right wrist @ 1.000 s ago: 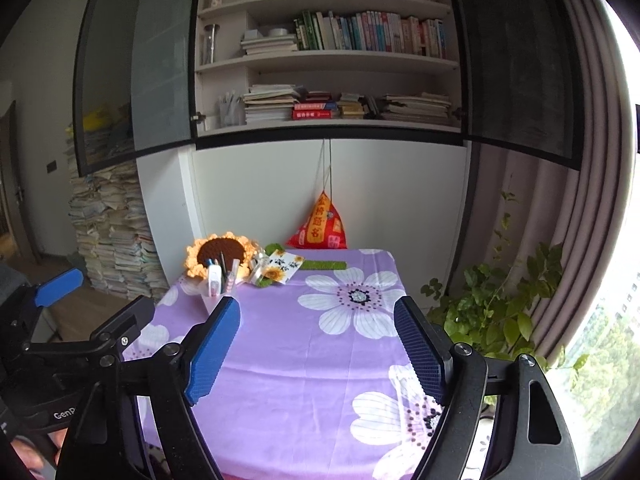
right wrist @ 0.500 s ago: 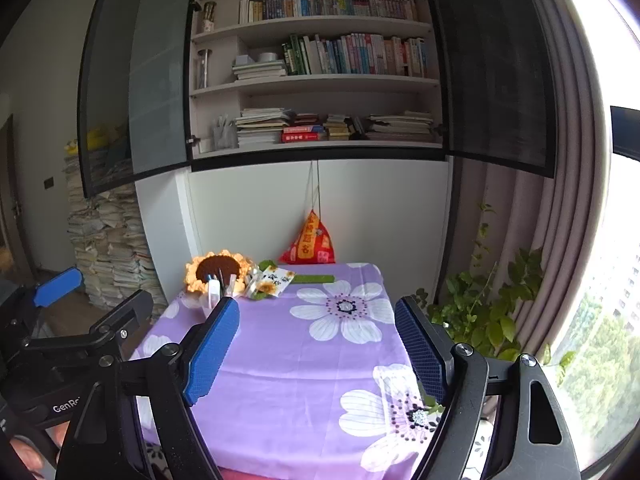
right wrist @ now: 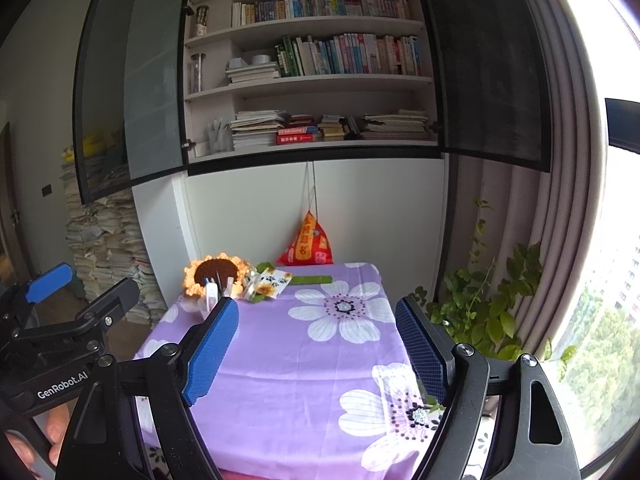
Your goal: Organize stationery
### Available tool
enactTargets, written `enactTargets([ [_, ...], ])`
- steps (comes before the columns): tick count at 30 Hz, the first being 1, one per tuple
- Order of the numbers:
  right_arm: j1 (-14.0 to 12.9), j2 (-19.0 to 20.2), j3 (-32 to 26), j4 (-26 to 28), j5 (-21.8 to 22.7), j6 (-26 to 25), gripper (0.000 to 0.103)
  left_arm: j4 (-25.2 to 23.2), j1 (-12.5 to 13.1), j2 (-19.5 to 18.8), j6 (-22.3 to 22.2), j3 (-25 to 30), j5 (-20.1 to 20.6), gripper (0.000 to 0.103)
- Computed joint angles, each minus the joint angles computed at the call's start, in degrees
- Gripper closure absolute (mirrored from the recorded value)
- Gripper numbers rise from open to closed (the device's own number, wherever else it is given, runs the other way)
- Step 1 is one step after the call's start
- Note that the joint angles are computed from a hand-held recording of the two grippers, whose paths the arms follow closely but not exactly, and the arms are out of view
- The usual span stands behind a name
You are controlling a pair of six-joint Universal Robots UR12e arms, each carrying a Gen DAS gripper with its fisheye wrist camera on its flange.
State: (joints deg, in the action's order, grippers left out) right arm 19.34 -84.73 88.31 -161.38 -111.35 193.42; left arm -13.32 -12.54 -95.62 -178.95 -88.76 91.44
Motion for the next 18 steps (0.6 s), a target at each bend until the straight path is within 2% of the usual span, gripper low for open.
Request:
enactTargets([
  [5, 0.21, 0.30, -0.38, -0.30, -0.80, -0.22, 0.022, 0.54, -0.31, -0.07, -0.07, 0.07, 1.67, 0.001],
  [18, 0.17, 0.36, -0.62, 0.64, -0.05, -0.44, 0.022, 0.34, -0.09, 0.12, -0.46, -0.23, 1.69, 0.001],
])
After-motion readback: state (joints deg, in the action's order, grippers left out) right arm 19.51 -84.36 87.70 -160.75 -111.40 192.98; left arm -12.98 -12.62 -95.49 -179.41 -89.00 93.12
